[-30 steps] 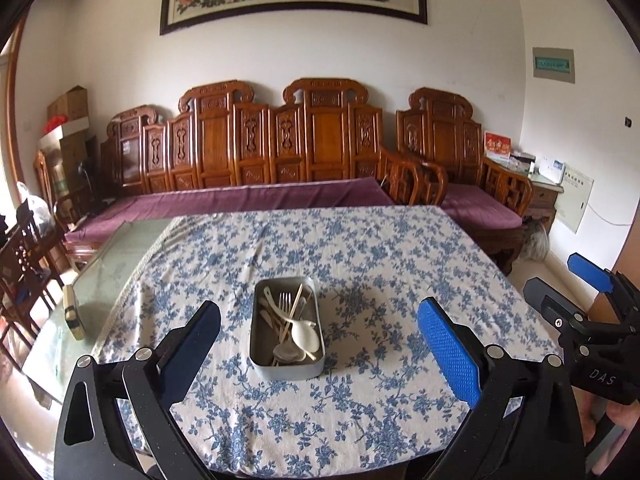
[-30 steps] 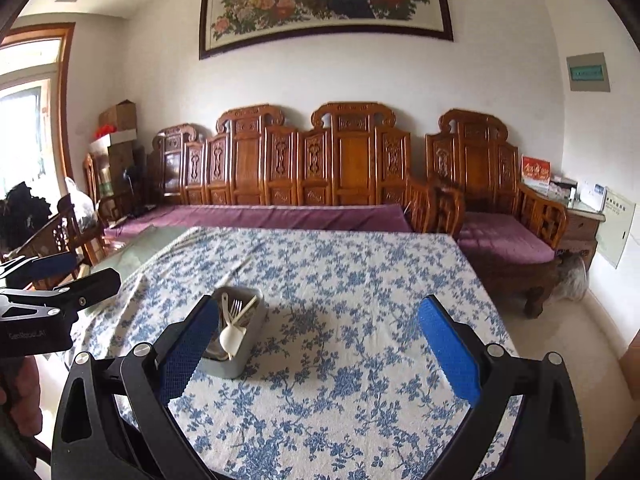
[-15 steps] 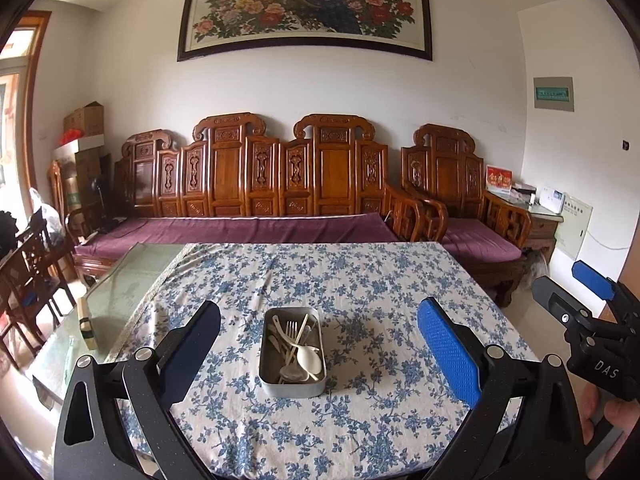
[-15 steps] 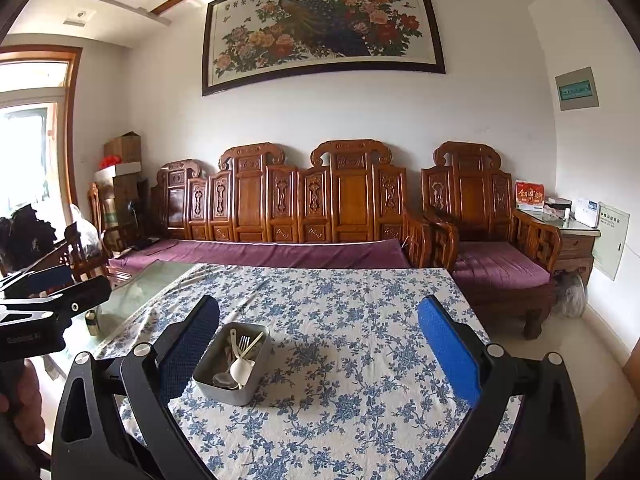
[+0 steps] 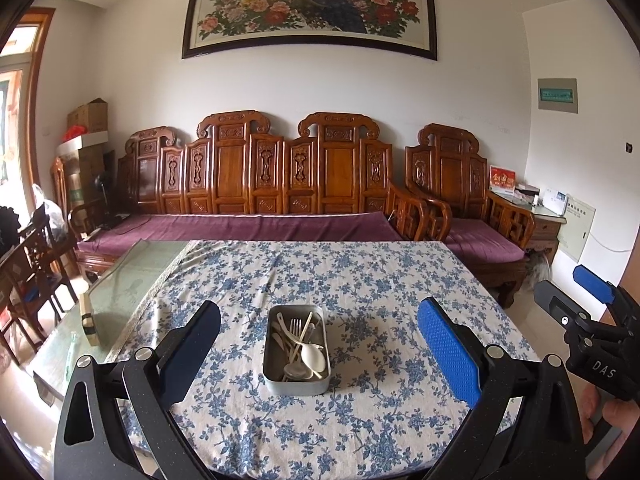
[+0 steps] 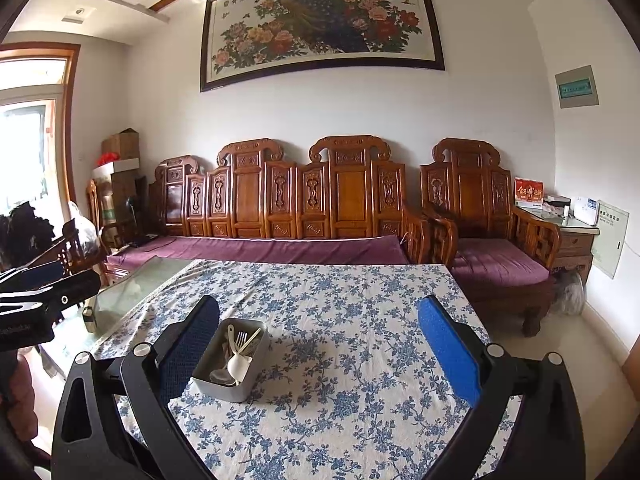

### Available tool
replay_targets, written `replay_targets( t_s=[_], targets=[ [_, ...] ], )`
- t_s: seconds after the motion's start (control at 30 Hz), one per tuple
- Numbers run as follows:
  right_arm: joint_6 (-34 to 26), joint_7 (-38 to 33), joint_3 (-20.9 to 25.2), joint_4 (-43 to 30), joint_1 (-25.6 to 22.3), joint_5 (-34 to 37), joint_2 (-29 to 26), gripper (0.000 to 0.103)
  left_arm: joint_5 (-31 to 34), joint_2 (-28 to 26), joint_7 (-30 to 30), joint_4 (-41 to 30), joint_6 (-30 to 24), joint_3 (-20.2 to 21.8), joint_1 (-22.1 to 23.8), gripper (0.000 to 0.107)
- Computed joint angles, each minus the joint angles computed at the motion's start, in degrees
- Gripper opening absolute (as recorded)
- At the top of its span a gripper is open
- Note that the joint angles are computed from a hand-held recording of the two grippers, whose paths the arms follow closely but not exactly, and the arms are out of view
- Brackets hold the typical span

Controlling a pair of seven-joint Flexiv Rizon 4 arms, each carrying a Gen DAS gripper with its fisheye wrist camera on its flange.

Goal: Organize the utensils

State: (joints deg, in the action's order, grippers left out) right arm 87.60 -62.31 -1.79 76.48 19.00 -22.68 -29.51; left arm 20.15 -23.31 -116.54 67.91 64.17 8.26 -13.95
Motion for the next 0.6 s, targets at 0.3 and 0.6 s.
replay_targets(
  t_s=[0.3, 0.6],
  targets=[
    [0.14, -0.34, 0.23, 0.15, -0.13, 0.24, -0.22, 0.1, -0.07, 0.07, 0.12, 0.35, 0.28, -0.1, 0.08, 0.095],
    [0.01, -0.71, 0.51, 0.17, -0.28, 0.52, -0.2, 0.1, -0.08, -0.07, 0.09, 0.33, 0.23, -0.08, -0.06, 0.095]
  ],
)
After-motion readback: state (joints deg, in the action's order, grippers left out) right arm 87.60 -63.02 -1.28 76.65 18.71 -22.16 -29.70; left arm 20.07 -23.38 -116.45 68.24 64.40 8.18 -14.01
